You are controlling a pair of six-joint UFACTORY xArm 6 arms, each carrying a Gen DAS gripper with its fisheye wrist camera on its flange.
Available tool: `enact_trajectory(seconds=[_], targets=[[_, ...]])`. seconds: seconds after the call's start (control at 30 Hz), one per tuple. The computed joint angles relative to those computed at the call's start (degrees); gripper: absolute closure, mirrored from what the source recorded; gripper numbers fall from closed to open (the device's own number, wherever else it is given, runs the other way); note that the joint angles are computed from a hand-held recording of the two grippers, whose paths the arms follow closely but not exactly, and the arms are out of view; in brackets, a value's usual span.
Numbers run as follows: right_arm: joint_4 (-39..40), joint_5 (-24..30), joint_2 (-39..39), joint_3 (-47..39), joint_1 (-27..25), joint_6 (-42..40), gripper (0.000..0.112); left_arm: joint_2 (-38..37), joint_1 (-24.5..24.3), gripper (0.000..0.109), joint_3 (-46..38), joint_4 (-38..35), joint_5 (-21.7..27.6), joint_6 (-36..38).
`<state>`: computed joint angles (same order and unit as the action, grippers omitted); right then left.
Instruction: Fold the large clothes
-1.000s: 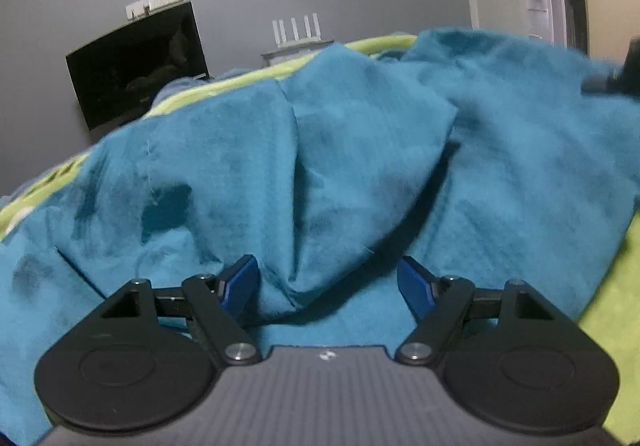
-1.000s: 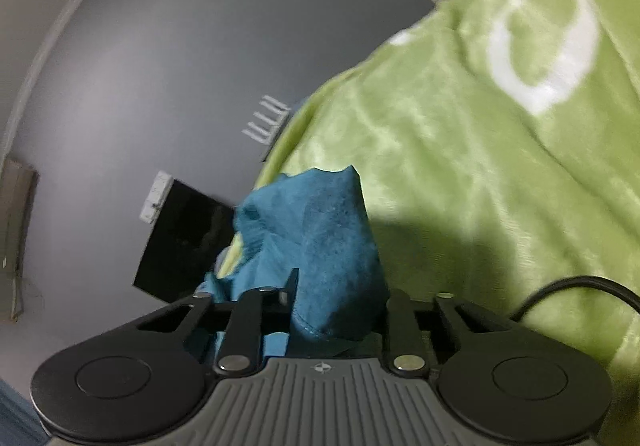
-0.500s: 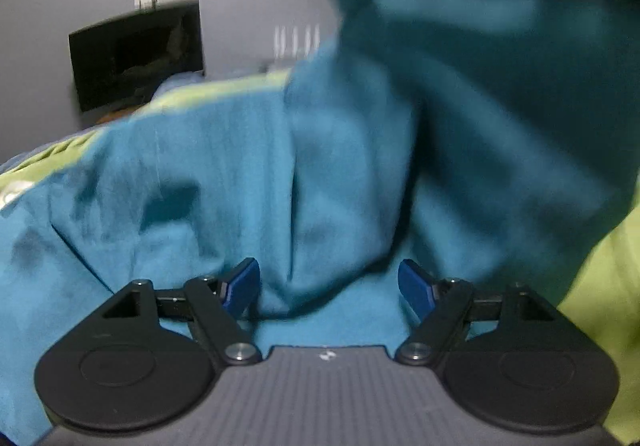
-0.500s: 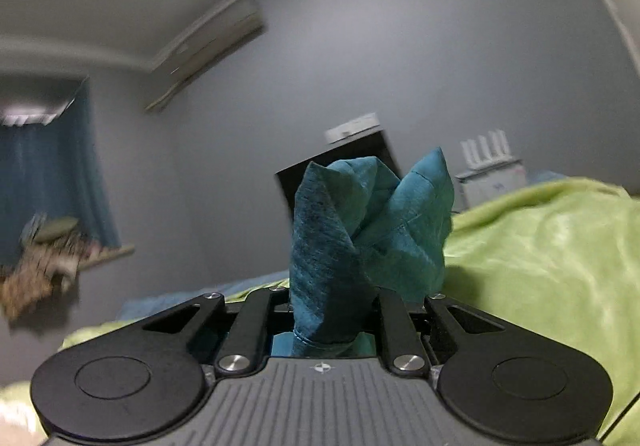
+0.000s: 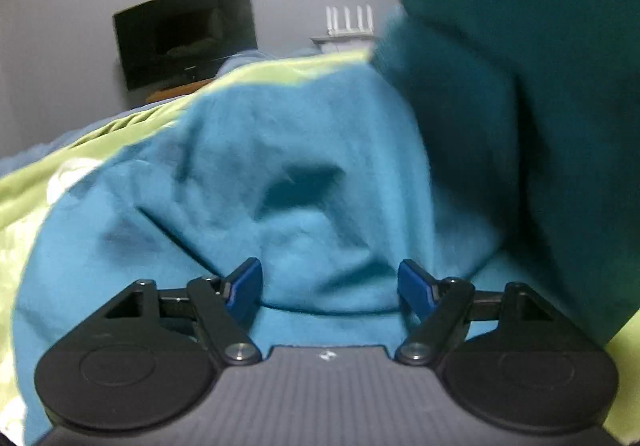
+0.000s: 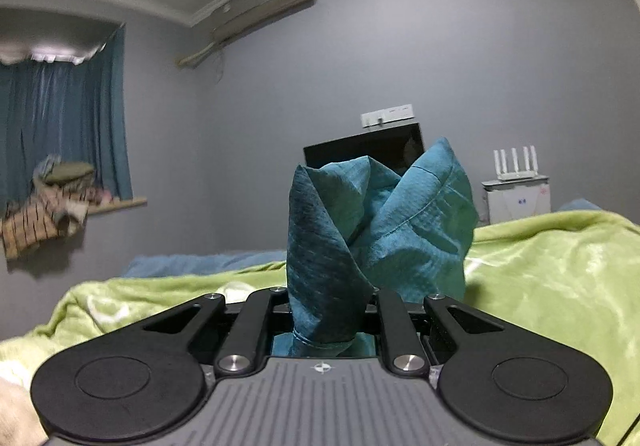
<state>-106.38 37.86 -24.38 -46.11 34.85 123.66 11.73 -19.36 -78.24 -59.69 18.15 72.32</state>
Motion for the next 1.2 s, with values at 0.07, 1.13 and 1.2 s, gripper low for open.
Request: enact_trajectory(seconds=[0.07,1.13,1.2], targets=[[2.0,-0.8,2.0,-2.7,0.7,-3.5,0.097,-1.5,2.7,0.033,-1.6,-0.9,1.8,-3.2],[20.3,-10.7,44.5,-41.4,5.0,-37.5,0.1,15.7,26.1,0.106,-30.8,-0.6,47.5,-31.3],[23.3,-10.6,44.4,-41.6,5.3,-40.1,0.09,14.1,25.5,0.106,-28.6,0.9,45.2,-29.0]])
